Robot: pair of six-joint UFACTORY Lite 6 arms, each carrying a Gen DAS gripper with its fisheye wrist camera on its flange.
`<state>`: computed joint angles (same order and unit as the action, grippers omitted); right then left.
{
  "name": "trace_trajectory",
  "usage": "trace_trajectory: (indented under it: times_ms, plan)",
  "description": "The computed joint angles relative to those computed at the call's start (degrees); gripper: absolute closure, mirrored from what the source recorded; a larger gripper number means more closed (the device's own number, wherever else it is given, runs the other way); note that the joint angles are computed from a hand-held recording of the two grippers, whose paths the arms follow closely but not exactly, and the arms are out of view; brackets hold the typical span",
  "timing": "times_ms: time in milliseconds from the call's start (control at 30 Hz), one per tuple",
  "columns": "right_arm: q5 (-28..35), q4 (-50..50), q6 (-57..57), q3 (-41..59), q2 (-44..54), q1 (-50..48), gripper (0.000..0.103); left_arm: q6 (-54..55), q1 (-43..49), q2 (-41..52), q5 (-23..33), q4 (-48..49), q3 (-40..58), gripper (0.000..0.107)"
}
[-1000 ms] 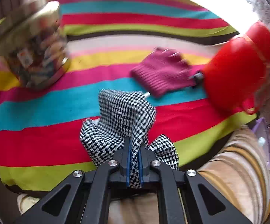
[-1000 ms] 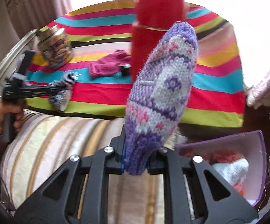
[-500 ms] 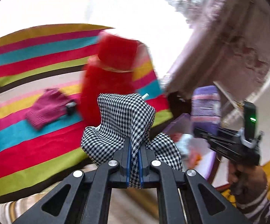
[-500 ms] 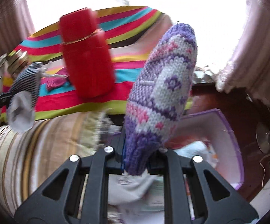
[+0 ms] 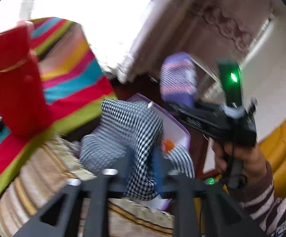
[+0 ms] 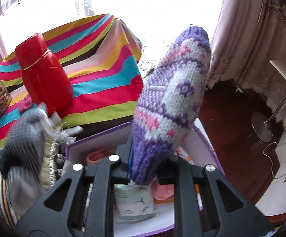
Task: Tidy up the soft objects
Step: 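Carry houndstooth bag and purple mitten to the box and open both tools, then move both open tools back over the magenta glove and black hair tie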
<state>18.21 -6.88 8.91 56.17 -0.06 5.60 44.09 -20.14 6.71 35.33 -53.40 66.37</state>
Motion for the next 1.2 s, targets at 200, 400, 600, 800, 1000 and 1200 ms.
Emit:
trace_trajectory:
  times_ms: [200,400,600,800,1000,1200]
  plan:
    - [-0.76,2.23,-1.56,-0.76,-0.32,-0.7,0.036,-0.27,-1.18,0.92,-0.71,1.13,-0.69,0.052]
    - [-0.33,-2.22,2.39,-0.96,-0.67,2.87,0.036,1.59,3.51,-2.98,-0.05,-0.86,-6.05,0.052]
    - [1.13,-13.75,12.39,-0.17,-0.7,13.09,0.036,5.95,14.48,-6.82,2.47,-2.55,-11.28,0.052]
    - [4.31,-28.34,22.32,4.82,4.91,27.96,0.036,10.34,30.72,-7.22,5.65,-1.77,-13.99,0.052]
    - [10.3,-39.09,25.15,16.7,16.62,40.48,0.036,14.77,42.44,-2.47,7.36,-2.16,-11.87,0.052]
    - [16.04,-26.08,0.54,39.6,33.4,43.21,0.036,15.75,48.65,6.08,6.88,-0.68,-5.11,0.052]
